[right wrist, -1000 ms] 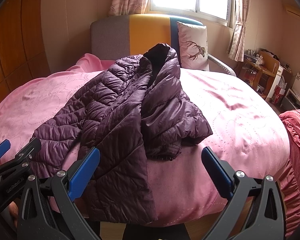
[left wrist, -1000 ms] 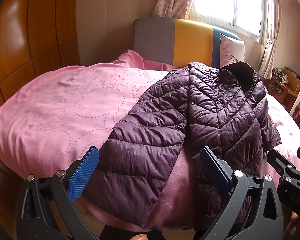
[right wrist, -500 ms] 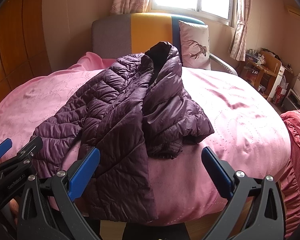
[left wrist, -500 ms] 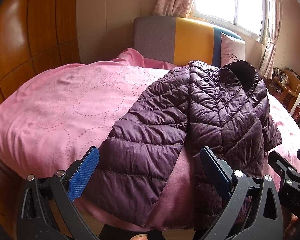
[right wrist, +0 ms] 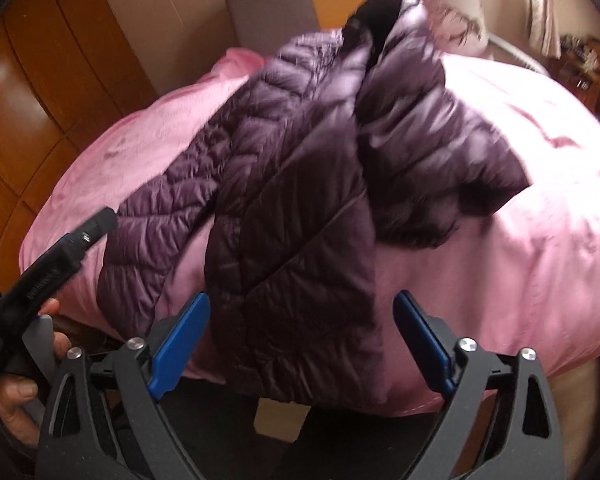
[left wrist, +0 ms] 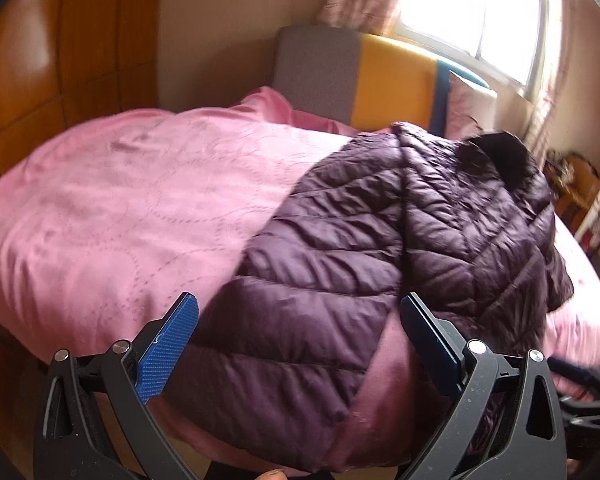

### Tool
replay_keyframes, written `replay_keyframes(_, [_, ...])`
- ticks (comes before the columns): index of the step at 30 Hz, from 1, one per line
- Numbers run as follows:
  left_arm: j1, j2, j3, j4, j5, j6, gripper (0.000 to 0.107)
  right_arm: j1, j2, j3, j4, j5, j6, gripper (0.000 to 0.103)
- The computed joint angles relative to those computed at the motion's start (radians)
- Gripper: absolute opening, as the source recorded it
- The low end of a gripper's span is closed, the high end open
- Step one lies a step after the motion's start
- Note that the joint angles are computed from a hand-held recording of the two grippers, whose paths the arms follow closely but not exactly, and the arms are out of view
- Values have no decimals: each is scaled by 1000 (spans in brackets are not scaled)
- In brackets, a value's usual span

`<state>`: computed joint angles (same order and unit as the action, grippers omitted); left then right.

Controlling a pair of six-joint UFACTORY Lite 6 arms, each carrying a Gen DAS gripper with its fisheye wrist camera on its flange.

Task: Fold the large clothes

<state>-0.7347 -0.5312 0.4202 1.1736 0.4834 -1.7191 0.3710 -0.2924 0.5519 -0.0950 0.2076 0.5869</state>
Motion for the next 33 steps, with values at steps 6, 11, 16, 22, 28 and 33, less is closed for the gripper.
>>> replay_keyframes(6, [158, 50, -20, -106, -136, 185, 99, 58, 180, 88, -38, -25, -22, 17])
replay_keyframes(11, [172, 147, -10, -115, -190, 228, 84, 86, -16, 77, -562, 65, 310, 5])
replay_keyframes(16, [151, 242, 25, 12, -193, 114, 84, -194, -198, 138, -832, 130, 410, 4])
replay_keyframes(22, [165, 311, 73, 53, -198, 106, 67, -710, 97, 405, -782, -16, 287, 3])
replay_keyframes(28, [228, 375, 140, 39, -219, 200, 34, -981, 585, 821, -598, 49, 125, 2])
replay_keyframes(33, [366, 542, 299, 92, -168, 229, 26, -1131, 968, 1225, -333, 222, -132, 2])
